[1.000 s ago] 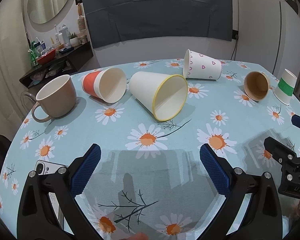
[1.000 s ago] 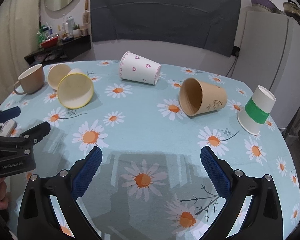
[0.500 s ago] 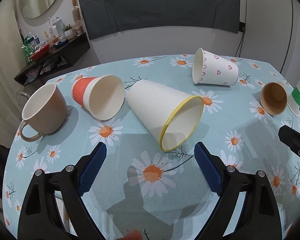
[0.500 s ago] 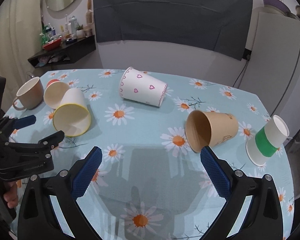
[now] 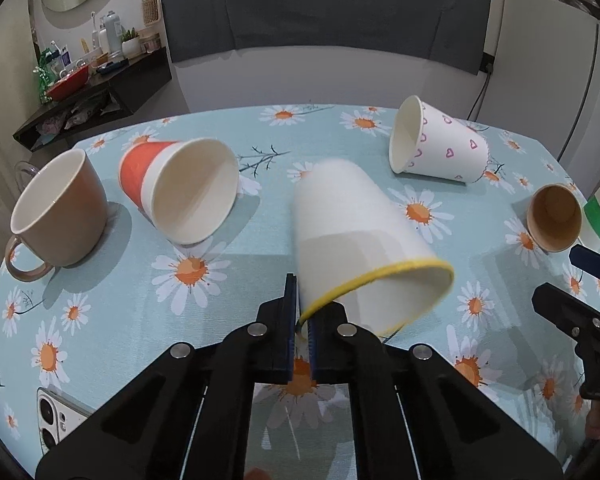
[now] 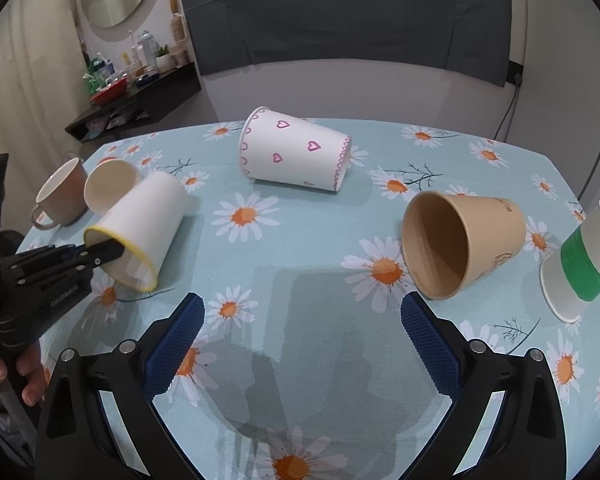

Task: Flip cup upside down
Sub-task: 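Drag the white cup by its rim with the left gripper, then release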

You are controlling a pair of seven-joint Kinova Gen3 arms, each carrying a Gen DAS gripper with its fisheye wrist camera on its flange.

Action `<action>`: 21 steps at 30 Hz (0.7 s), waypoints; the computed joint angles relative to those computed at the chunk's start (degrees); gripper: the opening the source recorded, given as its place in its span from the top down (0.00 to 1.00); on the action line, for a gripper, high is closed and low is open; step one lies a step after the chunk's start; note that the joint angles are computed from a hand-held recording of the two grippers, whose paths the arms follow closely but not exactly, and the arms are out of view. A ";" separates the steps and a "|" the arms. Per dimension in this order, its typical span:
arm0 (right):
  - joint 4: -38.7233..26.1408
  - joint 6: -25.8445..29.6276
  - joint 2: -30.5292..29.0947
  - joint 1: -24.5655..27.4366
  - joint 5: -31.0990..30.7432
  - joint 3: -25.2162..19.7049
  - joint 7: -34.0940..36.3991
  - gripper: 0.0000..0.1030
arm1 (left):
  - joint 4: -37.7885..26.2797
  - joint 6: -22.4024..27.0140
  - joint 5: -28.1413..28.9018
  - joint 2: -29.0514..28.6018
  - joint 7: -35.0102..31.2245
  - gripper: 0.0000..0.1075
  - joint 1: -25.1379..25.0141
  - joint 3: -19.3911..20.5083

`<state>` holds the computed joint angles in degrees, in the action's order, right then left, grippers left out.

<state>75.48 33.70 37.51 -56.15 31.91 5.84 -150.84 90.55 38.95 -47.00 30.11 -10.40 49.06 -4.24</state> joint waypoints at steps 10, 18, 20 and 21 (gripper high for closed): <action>2.45 0.71 -1.91 -1.02 1.01 0.68 -2.95 0.08 | 1.29 1.14 -0.67 -2.34 -1.51 0.95 1.66 1.90; 8.17 0.24 -5.61 -3.81 4.90 0.49 -9.61 0.08 | 5.71 4.02 -5.38 -6.08 3.20 0.95 5.60 4.12; 9.71 0.39 -6.76 -5.13 6.71 0.50 -12.08 0.08 | 7.34 4.82 -6.67 -7.11 5.25 0.95 6.47 5.27; 10.51 0.51 -7.34 -5.85 7.79 0.43 -13.36 0.08 | 8.22 5.24 -7.44 -7.62 6.51 0.95 6.98 5.84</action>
<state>85.99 34.21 30.17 -62.00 39.70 6.27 -164.20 98.77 44.19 -54.44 22.49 -3.89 56.04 1.60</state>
